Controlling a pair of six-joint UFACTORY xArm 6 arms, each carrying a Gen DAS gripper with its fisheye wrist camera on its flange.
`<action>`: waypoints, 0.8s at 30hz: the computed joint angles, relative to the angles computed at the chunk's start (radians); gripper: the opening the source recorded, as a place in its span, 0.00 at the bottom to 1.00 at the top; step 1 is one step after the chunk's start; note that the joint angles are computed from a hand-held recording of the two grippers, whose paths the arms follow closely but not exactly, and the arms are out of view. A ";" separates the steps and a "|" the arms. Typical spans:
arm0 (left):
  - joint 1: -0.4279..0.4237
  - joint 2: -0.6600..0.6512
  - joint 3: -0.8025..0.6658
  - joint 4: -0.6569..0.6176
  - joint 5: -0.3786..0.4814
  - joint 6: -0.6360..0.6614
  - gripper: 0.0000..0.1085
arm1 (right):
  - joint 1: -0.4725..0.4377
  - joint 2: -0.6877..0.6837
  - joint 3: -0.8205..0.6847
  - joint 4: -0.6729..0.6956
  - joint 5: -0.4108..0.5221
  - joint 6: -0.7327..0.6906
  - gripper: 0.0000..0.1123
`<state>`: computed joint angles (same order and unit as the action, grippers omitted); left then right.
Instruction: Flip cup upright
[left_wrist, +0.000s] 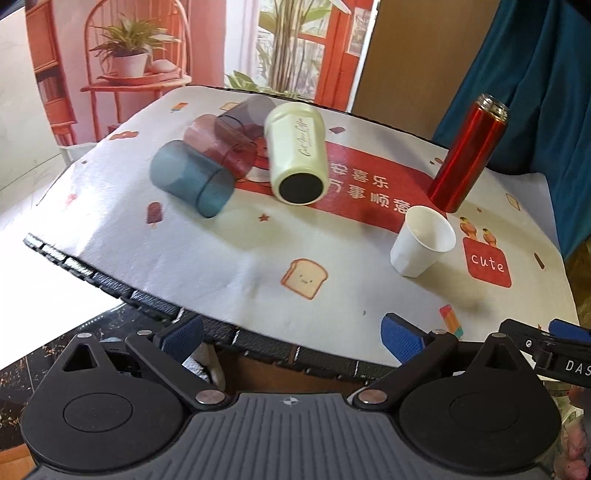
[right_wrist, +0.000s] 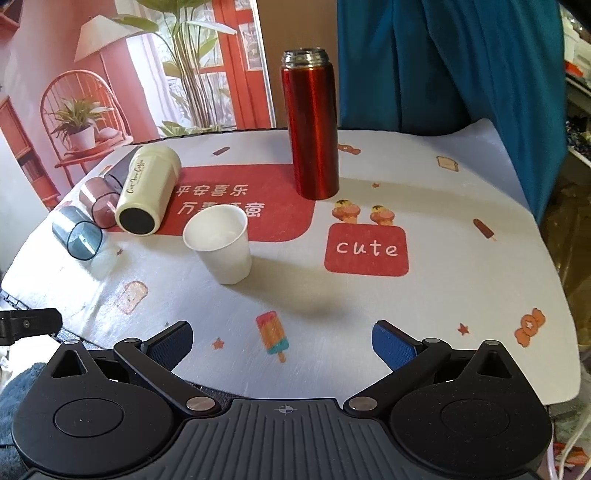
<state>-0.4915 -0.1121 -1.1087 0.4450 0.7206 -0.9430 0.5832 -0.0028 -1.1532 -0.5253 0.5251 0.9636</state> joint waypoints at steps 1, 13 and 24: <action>-0.002 -0.015 0.010 0.005 0.008 -0.002 0.95 | 0.005 -0.006 0.002 -0.008 0.005 0.005 0.91; -0.035 -0.115 0.025 0.114 0.119 -0.036 0.95 | 0.032 -0.056 0.027 -0.070 0.020 0.053 0.91; -0.098 -0.125 0.024 0.196 0.215 -0.137 0.95 | 0.036 -0.094 0.066 -0.108 0.028 0.092 0.91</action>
<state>-0.5896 -0.2371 -1.0845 0.6415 0.9359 -1.0798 0.6197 -0.0965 -1.0873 -0.6336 0.5534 1.0556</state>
